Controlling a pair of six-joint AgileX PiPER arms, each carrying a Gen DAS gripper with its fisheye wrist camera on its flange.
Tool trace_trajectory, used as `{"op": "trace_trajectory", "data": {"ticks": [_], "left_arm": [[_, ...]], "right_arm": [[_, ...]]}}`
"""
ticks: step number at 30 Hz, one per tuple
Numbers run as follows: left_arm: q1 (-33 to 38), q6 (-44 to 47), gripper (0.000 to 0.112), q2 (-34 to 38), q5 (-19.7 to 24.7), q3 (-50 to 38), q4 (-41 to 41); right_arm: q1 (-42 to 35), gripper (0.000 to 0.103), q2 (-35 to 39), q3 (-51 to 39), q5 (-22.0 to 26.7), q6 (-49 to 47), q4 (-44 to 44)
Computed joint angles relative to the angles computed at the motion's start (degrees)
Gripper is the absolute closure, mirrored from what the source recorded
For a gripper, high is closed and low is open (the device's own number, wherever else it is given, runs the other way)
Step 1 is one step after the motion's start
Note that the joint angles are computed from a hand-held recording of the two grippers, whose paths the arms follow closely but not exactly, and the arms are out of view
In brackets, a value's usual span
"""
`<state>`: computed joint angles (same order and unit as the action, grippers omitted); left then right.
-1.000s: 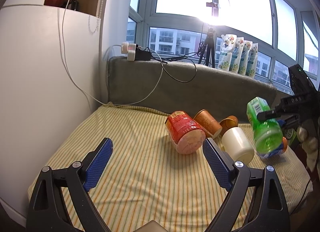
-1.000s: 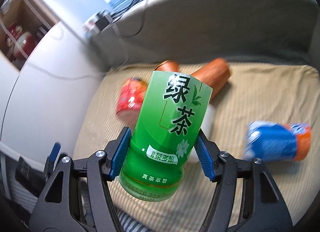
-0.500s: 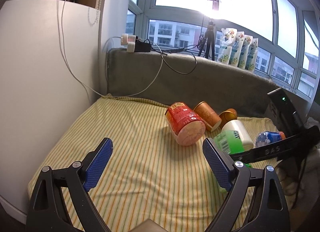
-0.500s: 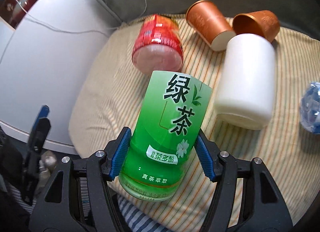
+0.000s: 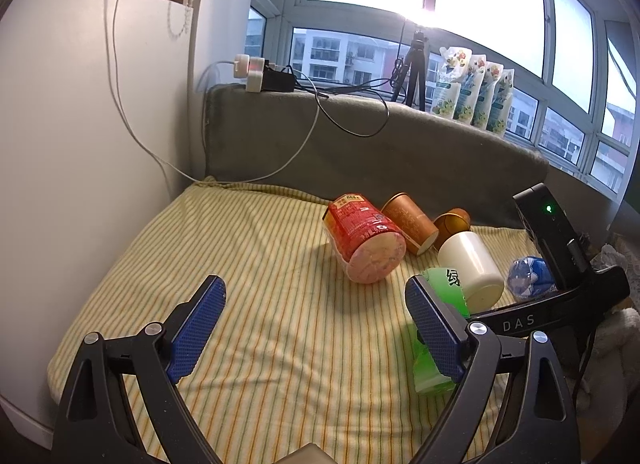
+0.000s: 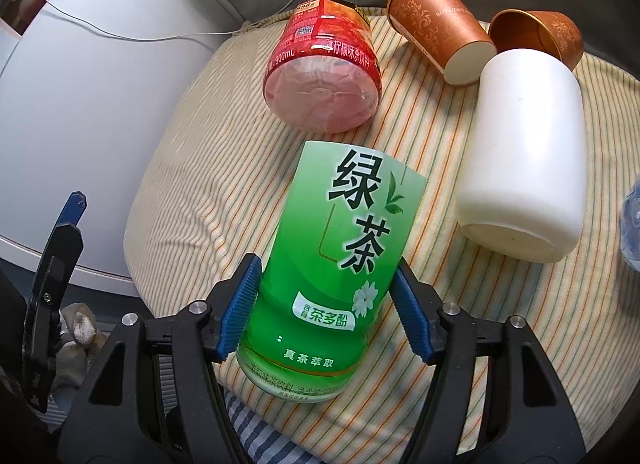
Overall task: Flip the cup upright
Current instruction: 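Lift the green tea bottle with the right gripper and swing it upright, then lower the green bottle with the right gripper while the left gripper closes on it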
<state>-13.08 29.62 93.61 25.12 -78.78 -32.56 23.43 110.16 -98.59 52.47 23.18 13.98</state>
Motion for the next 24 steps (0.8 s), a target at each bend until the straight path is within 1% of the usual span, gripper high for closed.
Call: {"op": "trace_trajectory", "data": {"ticks": [1,3,10,13,16,19,23,24], "left_arm": [[0.00,0.08,0.021,0.04,0.08,-0.01,-0.10],[-0.10,0.06,0.021,0.10,0.14,-0.07,-0.10],[-0.03,0.31,0.021,1.20,2.41,-1.74,-0.61],[0.73,0.39,0.021,2.92,6.20,-4.23,-2.40],[1.61,-0.34,0.021,5.59,11.49,-8.09,-4.04],[1.73,-1.37,0.021,8.20,16.28,-11.99,-4.81],[1.68,-2.98,0.021,12.81,24.24,-19.26,-6.43],[1.68,-3.72,0.021,14.64,27.10,-22.15,-7.07]], "right_arm": [[0.02,0.031,-0.02,0.07,-0.08,0.07,-0.19],[0.11,0.023,-0.84,1.28,-1.01,0.36,-0.55],[-0.16,0.021,-3.91,4.46,-3.59,0.75,-1.77],[0.16,0.021,-6.77,7.49,-5.68,2.19,-3.93],[0.20,0.021,-10.23,11.32,-7.67,3.68,-5.69],[0.86,0.021,-14.10,15.64,-9.81,7.71,-10.54],[0.92,0.021,-19.12,21.73,-12.72,12.41,-14.64],[0.72,0.021,-20.21,23.01,-13.30,13.19,-15.03]]}}
